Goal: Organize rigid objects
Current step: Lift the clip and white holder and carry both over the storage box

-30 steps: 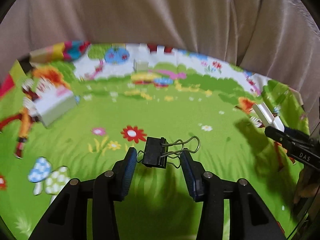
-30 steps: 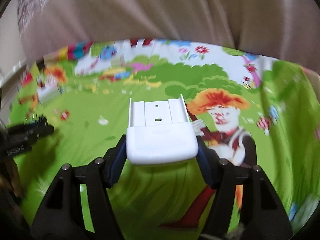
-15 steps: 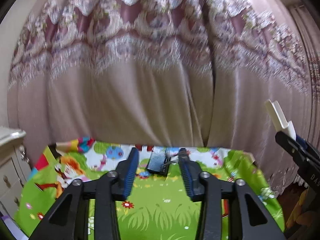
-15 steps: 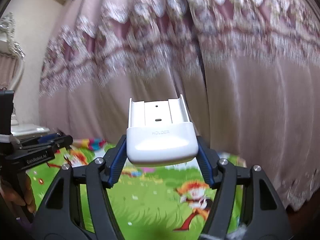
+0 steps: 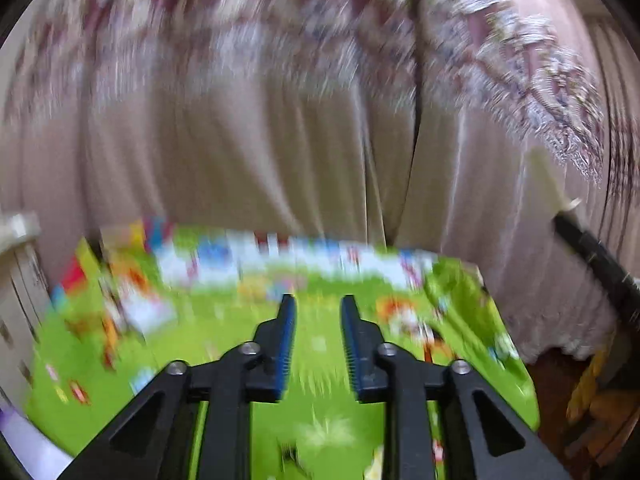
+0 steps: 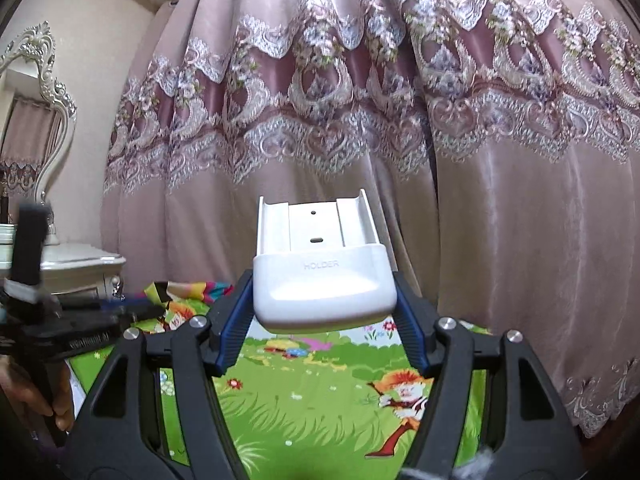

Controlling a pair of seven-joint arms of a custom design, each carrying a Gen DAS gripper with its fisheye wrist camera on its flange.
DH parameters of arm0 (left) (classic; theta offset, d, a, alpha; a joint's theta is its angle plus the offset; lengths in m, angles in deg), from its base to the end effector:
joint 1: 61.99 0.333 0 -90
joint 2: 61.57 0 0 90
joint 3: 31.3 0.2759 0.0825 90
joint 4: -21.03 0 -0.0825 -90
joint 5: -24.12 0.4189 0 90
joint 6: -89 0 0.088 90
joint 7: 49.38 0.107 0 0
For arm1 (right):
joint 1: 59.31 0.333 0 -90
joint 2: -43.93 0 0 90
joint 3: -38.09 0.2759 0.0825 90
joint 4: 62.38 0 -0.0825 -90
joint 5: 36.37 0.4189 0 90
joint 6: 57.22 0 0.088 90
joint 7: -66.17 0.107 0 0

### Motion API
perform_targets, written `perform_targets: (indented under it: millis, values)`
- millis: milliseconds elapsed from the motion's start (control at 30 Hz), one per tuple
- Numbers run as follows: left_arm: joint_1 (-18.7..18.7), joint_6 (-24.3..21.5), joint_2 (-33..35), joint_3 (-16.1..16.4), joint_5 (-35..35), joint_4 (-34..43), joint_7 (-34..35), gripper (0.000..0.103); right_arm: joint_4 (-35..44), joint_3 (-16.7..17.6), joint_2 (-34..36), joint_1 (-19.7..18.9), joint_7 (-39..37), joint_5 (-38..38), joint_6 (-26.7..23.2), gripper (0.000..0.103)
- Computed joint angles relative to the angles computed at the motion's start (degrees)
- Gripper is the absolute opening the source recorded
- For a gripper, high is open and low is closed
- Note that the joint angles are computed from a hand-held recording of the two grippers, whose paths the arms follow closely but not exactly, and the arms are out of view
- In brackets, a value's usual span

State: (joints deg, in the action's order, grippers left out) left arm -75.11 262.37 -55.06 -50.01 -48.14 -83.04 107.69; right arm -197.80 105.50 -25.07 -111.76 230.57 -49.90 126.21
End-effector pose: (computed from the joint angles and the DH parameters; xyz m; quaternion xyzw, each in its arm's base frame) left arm 0.5943 -0.2756 0.5094 -0.4174 0.7155 -0.5252 0.1950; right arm 0.4532 0.2906 0.5289 -0.4509 0.5382 -0.5351 0.4697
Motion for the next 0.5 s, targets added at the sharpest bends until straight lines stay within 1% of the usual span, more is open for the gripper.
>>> perform_targets:
  millis: [33, 67, 100, 167, 200, 267, 333, 400, 433, 467, 500]
  values:
    - [0.6, -3.3, 0.3, 1.3, 3.2, -0.9, -5.7, 0.061, -0.3, 0.0, 0.6, 0.3, -0.3, -0.2, 0.1, 0.069]
    - [1.0, -4.5, 0.6, 2.1, 5.4, -1.9, -10.3, 0.089, -0.5, 0.1, 0.9, 0.5, -0.6, -0.3, 0.2, 0.069]
    - [1.3, -4.9, 0.9, 2.7, 7.9, -2.9, -14.0, 0.096, -0.8, 0.4, 1.4, 0.6, -0.9, -0.5, -0.1, 0.069]
    - [1.0, -5.0, 2.0, 4.2, 19.0, -4.6, -23.2, 0.098, -1.3, 0.8, 2.8, 0.8, -0.9, -0.4, 0.1, 0.068]
    - [0.5, -6.1, 2.7, 5.0, 25.8, -4.9, -28.0, 0.098, -1.5, 1.2, 3.8, 0.7, -0.5, -0.1, 0.4, 0.068]
    - [0.5, -7.6, 4.2, 4.8, 31.9, -4.6, -31.2, 0.098, -1.6, 1.7, 5.6, 0.5, 0.0, 0.4, 1.0, 0.068]
    - [-1.3, -8.0, 6.5, 6.2, 41.4, -3.6, -38.9, 0.098, -1.7, 1.8, 6.6, 0.7, 0.1, 0.6, 1.3, 0.068]
    - [-1.0, -11.0, 9.5, 5.5, 44.6, -1.3, -41.3, 0.098, -1.8, 1.7, 5.8, 0.9, -0.2, 0.4, 1.5, 0.068]
    - [-2.1, -12.1, 11.3, 6.5, 48.7, 0.1, -44.9, 0.097, -1.9, 1.5, 5.3, 1.1, -0.7, 0.2, 1.5, 0.068]
    - [-4.2, -13.0, 13.4, 8.7, 54.5, 1.8, -50.2, 0.091, -1.9, 1.2, 5.3, 1.4, -1.3, -0.2, 1.3, 0.068]
    - [-4.6, -13.5, 14.9, 9.1, 56.9, 2.9, -51.9, 0.083, -1.7, 1.1, 5.7, 1.6, -2.0, -0.5, 0.6, 0.068]
